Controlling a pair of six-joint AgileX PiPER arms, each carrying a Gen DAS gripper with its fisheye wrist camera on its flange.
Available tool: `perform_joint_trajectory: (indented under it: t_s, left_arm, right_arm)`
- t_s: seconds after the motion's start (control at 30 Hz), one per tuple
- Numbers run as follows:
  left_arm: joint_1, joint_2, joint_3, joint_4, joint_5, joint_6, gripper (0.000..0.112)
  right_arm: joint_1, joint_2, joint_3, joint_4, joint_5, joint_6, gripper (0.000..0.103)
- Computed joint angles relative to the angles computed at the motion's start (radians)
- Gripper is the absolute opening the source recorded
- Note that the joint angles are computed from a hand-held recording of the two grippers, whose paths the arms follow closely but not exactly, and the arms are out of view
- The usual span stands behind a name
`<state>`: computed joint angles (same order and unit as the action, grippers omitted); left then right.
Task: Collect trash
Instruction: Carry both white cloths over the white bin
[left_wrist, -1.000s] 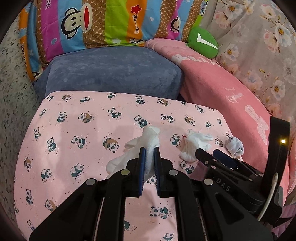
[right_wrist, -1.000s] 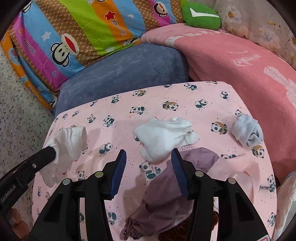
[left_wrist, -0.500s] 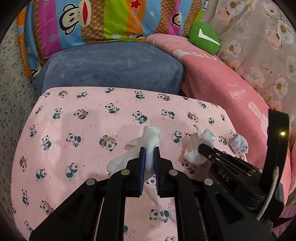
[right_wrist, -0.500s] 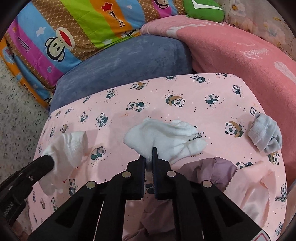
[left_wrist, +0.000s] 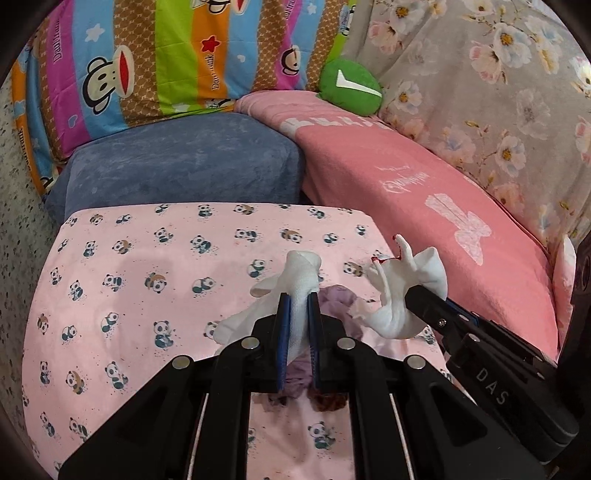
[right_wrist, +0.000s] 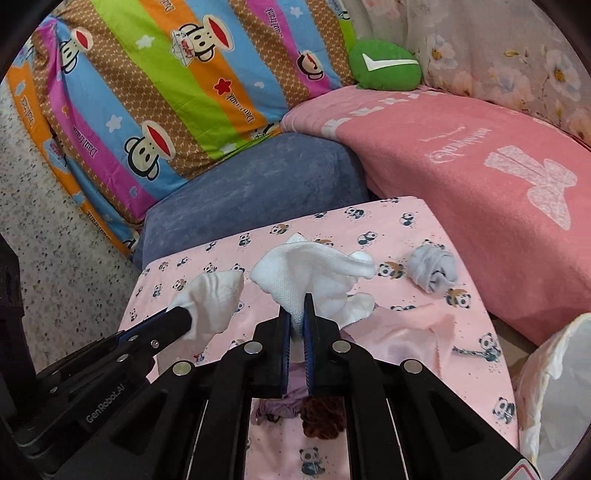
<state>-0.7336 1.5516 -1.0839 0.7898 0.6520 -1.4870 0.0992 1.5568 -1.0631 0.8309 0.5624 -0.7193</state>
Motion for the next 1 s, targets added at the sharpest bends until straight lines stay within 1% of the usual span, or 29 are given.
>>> perform_joint_trajectory:
  t_s: [0.03, 0.1, 0.17, 0.23, 0.33, 0.37, 0.43, 0.57, 0.7, 0.8, 1.0]
  left_arm:
    - [-0.032, 0.013, -0.023, 0.005, 0.018, -0.007, 0.009]
    - [-0.078, 0.038, -0.062, 0.01, 0.041, -0.012, 0.009]
    - [-0.116, 0.066, -0.102, 0.011, 0.058, -0.011, 0.009]
    - [-0.155, 0.097, -0.146, 0.011, 0.077, -0.006, 0.009]
    - [-0.202, 0.148, -0.219, 0.003, 0.096, 0.015, 0.009]
    - [-0.216, 0.166, -0.243, -0.002, 0.1, 0.023, 0.009]
    - [-0.24, 0.205, -0.299, -0.017, 0.11, 0.047, 0.009]
    - [-0.283, 0.292, -0.423, -0.052, 0.135, 0.11, 0.009]
    - [-0.317, 0.378, -0.548, -0.092, 0.156, 0.175, 0.009]
    - [-0.333, 0.436, -0.632, -0.123, 0.167, 0.222, 0.01]
    - [-0.363, 0.569, -0.835, -0.192, 0.209, 0.326, 0.01]
  right_arm:
    - [-0.045, -0.046, 0.034, 0.018, 0.016, -0.031, 0.008]
    - [-0.1, -0.087, 0.061, 0.036, 0.043, -0.066, 0.008]
    - [-0.192, -0.133, 0.091, 0.071, 0.096, -0.122, 0.008]
    - [-0.286, -0.169, 0.114, 0.096, 0.146, -0.176, 0.008]
    - [-0.391, -0.195, 0.13, 0.114, 0.196, -0.235, 0.008]
    - [-0.459, -0.205, 0.136, 0.126, 0.233, -0.271, 0.008]
    - [-0.528, -0.204, 0.135, 0.138, 0.271, -0.307, 0.008]
    - [-0.706, -0.184, 0.123, 0.158, 0.356, -0.397, 0.008]
    - [-0.847, -0.145, 0.102, 0.175, 0.41, -0.467, 0.008]
    - [-0.933, -0.112, 0.088, 0.176, 0.435, -0.504, 0.008]
    - [-1.051, -0.028, 0.046, 0.16, 0.448, -0.545, 0.008]
